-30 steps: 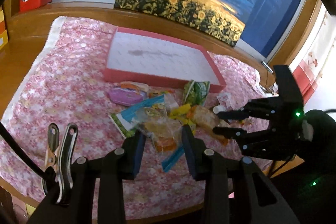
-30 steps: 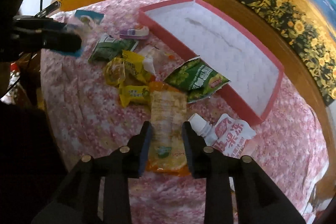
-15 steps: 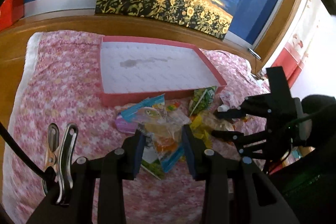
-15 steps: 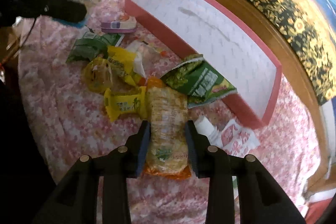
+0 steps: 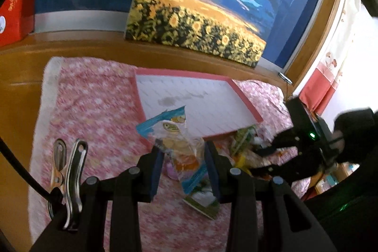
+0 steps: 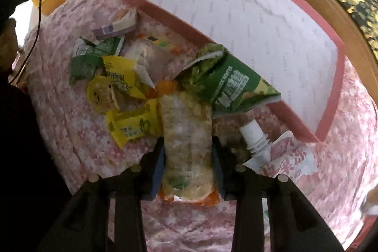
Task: Organize snacks
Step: 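Carry both snacks into the pink tray and open both tools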
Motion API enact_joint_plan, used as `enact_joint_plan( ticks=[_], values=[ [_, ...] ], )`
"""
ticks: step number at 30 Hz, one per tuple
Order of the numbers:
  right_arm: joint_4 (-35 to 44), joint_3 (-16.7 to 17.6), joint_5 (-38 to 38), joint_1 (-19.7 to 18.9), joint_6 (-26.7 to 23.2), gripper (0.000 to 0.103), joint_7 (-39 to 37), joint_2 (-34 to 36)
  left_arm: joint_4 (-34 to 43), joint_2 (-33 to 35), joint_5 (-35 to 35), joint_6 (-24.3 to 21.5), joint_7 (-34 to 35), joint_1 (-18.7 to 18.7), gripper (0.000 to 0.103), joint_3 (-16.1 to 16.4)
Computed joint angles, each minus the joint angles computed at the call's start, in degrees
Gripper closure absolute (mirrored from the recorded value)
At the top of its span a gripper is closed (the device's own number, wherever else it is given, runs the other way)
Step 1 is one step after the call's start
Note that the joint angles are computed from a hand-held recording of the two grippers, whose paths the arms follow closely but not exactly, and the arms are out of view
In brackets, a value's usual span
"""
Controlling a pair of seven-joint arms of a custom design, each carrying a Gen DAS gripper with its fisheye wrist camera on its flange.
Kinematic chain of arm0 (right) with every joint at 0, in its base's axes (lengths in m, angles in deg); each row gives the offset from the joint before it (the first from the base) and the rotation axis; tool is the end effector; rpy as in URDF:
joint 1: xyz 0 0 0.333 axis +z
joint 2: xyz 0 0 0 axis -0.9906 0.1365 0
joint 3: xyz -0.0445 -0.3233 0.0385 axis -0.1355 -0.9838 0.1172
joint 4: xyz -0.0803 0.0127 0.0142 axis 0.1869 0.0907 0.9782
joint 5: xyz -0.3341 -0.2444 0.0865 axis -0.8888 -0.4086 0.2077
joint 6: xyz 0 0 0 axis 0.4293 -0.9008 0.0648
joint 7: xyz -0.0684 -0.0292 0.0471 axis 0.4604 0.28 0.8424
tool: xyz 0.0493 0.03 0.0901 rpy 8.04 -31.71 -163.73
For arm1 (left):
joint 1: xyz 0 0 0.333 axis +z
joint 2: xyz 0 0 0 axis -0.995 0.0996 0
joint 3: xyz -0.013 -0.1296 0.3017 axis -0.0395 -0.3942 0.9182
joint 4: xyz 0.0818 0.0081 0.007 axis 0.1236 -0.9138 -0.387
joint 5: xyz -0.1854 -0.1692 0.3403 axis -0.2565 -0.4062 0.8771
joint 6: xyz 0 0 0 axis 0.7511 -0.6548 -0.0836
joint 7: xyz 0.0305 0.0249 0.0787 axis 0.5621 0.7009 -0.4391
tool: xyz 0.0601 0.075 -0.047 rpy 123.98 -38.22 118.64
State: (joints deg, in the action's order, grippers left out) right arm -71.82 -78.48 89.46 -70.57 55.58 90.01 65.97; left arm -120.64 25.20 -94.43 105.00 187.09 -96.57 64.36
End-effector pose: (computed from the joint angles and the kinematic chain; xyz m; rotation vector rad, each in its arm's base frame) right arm 0.4945 0.1184 0.5140 -2.3630 1.7314 -0.1921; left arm 0.5792 -0.2754 0.5494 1.2154 -2.5508 1.3336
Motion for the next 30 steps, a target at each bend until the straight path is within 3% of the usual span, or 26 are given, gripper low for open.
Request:
enact_joint_plan(
  ticks=[4, 9, 15, 18, 22, 26, 30],
  values=[
    [-0.8, -0.8, 6.5, 0.6, 5.4, 0.067, 3.7, -2.7, 3.8, 1.9, -1.4, -1.2, -0.4, 0.7, 0.067, 0.2],
    [4.0, -3.8, 15.9, 2.8, 8.2, 0.066, 4.2, -2.0, 8.9, 5.6, 0.1, -2.5, -2.5, 1.4, 0.067, -0.8],
    [1.7, -3.6, 23.1, 2.0, 17.1, 0.066, 5.8, -3.4, 12.6, 8.6, 3.9, -3.8, -4.8, 1.6, 0.067, -2.3],
    [-1.0, -3.5, 22.8, 0.6, 23.1, 0.066, 9.0, -4.8, 13.2, 9.2, 6.7, -3.9, -7.2, 1.5, 0.067, -2.6],
    [-3.3, -0.5, 14.3, -4.3, 27.8, 0.066, 20.7, -3.8, 15.1, 11.0, 13.5, -5.0, -11.5, 0.6, 0.067, -2.6],
    [-1.8, 0.7, 4.4, -7.9, 28.1, 0.066, 29.4, 0.6, 18.1, 14.1, 25.1, -4.1, -19.2, -2.2, 0.067, -2.2],
    [1.3, -1.9, 3.8, -6.8, 27.8, 0.066, 29.2, 6.0, 20.3, 16.5, 29.6, -5.1, -22.6, -2.7, 0.067, -2.9]
  ],
)
